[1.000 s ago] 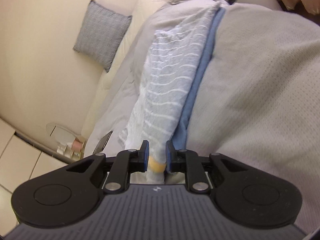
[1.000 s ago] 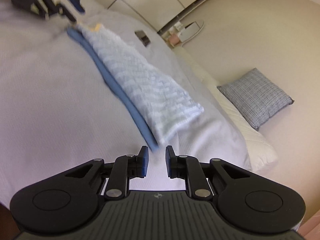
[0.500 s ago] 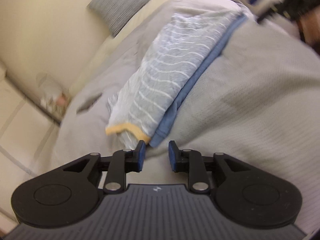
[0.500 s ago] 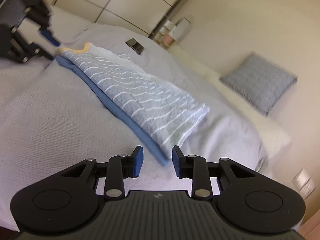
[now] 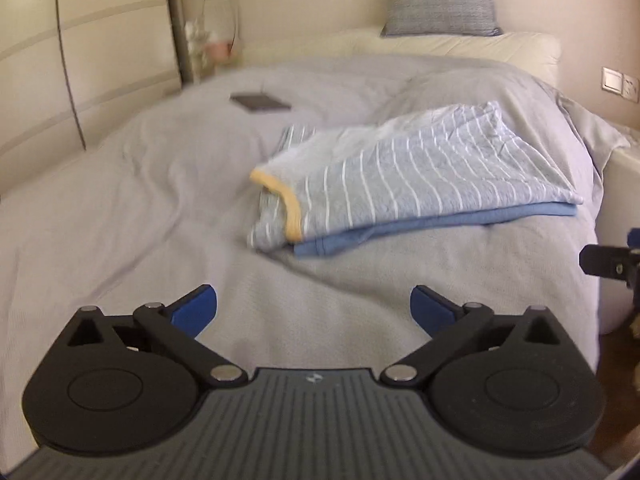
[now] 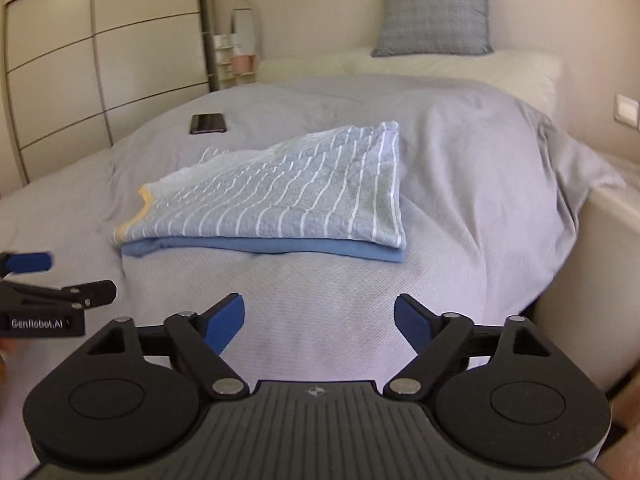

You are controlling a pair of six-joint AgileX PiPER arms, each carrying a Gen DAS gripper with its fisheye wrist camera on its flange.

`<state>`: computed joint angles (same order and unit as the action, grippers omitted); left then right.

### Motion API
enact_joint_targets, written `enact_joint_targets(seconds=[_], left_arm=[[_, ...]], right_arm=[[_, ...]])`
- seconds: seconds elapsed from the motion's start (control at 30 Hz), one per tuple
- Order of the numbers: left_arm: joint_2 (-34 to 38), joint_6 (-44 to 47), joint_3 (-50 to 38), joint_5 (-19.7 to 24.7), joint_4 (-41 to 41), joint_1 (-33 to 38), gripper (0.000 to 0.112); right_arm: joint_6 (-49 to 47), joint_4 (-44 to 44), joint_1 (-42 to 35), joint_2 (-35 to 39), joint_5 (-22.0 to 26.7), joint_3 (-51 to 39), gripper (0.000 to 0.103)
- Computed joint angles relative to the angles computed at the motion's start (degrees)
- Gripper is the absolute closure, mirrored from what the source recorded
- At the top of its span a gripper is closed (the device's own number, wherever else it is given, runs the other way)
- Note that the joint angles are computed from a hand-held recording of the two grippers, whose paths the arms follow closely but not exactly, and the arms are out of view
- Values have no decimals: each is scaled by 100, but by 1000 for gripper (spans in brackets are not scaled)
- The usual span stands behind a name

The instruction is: Fold clothes

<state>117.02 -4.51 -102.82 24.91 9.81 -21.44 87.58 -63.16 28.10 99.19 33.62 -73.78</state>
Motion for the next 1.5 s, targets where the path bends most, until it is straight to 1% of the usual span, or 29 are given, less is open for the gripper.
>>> enact_joint_targets(seconds=[0.1,0.13,0.33,0.43,0.53,0.63,0.7,0.77,0.83,0.87,0.93,0.97,1.1,1.23,1.27,1.43,1.5], left_arm=[[-294,60,354,-17,-312,96,10],[-399,70,483,-42,-374,121,10],[-1119,393,1279,-166,-1054,287,10],[-1505,410,1732,-317,-1168,314,11],[-1868,-156,2171,-460,-369,182,10],[-2150,-43,2473,-528,-682,190,10],[-2309,-114,2602,-510,-857,202,10],[-2463,173,2698,-433,-1294,242,10],[-2606,307,2784,-382,-1416,238,10],[-2687,247,2833,-363,-1326,218,10],[-2808,-261,2866,-248,-782,127,10],[-2860,-296,2896,-233,-737,117,10],[-2955,189,2936,-123,-1186,187,10],[-3002,415,2947,-22,-1455,216,10],[-3022,421,2959,-22,-1444,204,10],[-3115,61,2997,-48,-873,22,10],[-3138,-21,2990,-43,-815,-7,10]], right_arm=[[-41,240,247,-10,460,-234,5],[-5,238,342,-33,590,-268,4],[-93,137,831,-250,1140,-262,3],[-144,236,988,-338,1287,-259,3],[-155,362,1161,-427,1495,-235,3],[-167,463,1304,-514,1660,-191,2],[-143,511,1401,-586,1759,-157,2],[-111,520,1515,-659,1901,-136,2],[-81,511,1626,-746,2003,-112,2],[-68,481,1691,-786,2084,-104,2],[-57,451,1804,-862,2203,-95,2],[-63,456,1852,-894,2250,-101,2],[-73,422,2028,-964,2406,-142,2],[-143,432,2181,-1003,2590,-237,2],[-174,444,2211,-1010,2625,-268,2],[-171,474,2377,-1064,2872,-364,2],[-190,493,2415,-1099,2918,-375,2]])
